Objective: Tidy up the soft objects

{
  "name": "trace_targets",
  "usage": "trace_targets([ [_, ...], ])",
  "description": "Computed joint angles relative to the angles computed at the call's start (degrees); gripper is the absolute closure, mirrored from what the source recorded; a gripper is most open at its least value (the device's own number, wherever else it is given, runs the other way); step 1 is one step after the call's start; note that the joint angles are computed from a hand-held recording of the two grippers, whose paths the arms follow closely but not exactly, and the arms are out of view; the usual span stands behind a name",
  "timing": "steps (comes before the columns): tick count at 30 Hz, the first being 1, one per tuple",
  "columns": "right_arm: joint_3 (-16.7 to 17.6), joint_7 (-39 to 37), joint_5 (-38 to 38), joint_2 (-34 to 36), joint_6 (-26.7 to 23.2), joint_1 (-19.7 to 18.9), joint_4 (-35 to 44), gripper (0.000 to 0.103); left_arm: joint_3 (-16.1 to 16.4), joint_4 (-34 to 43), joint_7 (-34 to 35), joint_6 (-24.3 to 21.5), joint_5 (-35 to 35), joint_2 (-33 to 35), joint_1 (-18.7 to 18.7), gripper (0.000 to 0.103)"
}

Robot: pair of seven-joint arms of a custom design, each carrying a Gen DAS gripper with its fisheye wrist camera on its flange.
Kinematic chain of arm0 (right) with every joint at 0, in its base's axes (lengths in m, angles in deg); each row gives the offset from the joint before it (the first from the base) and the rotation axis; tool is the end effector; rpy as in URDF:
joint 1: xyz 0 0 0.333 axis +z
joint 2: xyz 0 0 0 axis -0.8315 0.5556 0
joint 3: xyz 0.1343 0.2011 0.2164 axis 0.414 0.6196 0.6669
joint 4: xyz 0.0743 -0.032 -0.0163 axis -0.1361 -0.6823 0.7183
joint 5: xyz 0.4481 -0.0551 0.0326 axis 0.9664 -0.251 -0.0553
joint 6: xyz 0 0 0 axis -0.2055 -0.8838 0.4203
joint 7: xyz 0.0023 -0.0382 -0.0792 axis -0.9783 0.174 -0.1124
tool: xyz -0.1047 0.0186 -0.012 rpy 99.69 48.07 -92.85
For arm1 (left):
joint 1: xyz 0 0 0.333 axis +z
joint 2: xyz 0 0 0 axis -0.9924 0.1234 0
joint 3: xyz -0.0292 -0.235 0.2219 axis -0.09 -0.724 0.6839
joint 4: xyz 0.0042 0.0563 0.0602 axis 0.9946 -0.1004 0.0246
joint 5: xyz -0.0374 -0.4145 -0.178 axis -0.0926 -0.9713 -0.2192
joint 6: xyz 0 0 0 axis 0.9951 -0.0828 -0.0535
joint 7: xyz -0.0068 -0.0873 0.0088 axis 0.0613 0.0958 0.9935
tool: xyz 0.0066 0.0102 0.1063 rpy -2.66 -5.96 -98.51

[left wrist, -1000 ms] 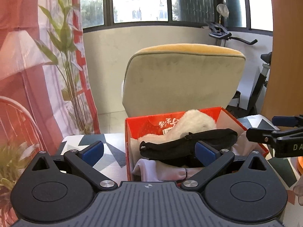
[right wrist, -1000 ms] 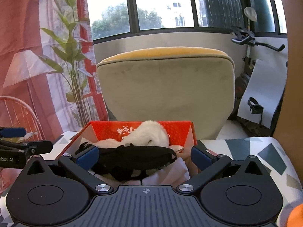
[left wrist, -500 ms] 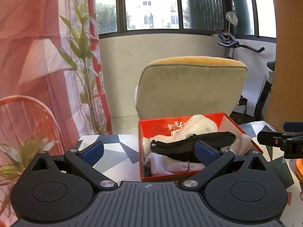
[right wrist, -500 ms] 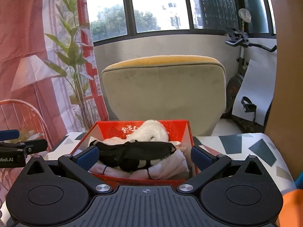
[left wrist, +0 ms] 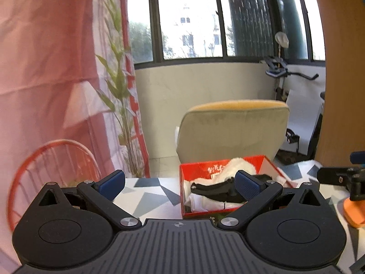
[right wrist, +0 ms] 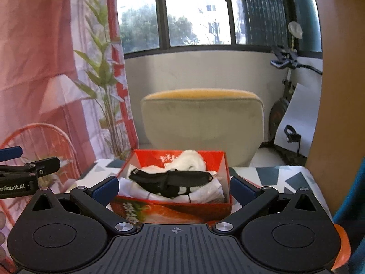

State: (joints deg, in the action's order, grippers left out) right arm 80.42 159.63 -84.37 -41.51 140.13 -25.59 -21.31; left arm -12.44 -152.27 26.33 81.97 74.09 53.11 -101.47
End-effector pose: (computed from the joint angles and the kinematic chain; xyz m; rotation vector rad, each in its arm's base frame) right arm 0.5551 0.4338 0.5762 -1.4384 1.5732 -0.7464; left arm 0.6036 -0.3617 0.6120 -1.3089 1.5956 -0.9577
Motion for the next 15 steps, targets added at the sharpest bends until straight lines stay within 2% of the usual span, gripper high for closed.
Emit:
trace_targets([
  [2,0.67,-1.12,1.03,-2.32,-1.23,0.32,-1.30,0.000,-0.34,-1.73,-0.96,-1.28,0.75,-2.56,-0.22,0.000],
  [5,2.37,-0.64,-1.23,-5.67,-3.56,0.51,-2.94,0.000,-1.74,-4.59,-3.88,-2.85,2.93,-6.66,0.42,0.000],
  [15,8.65,1.17,-4.34,-13.84,-12.12,-1.32,-7.02,0.000,-7.21,-10.63,-9.04,-3.77,6.19,-15.15,4.63,0.000],
])
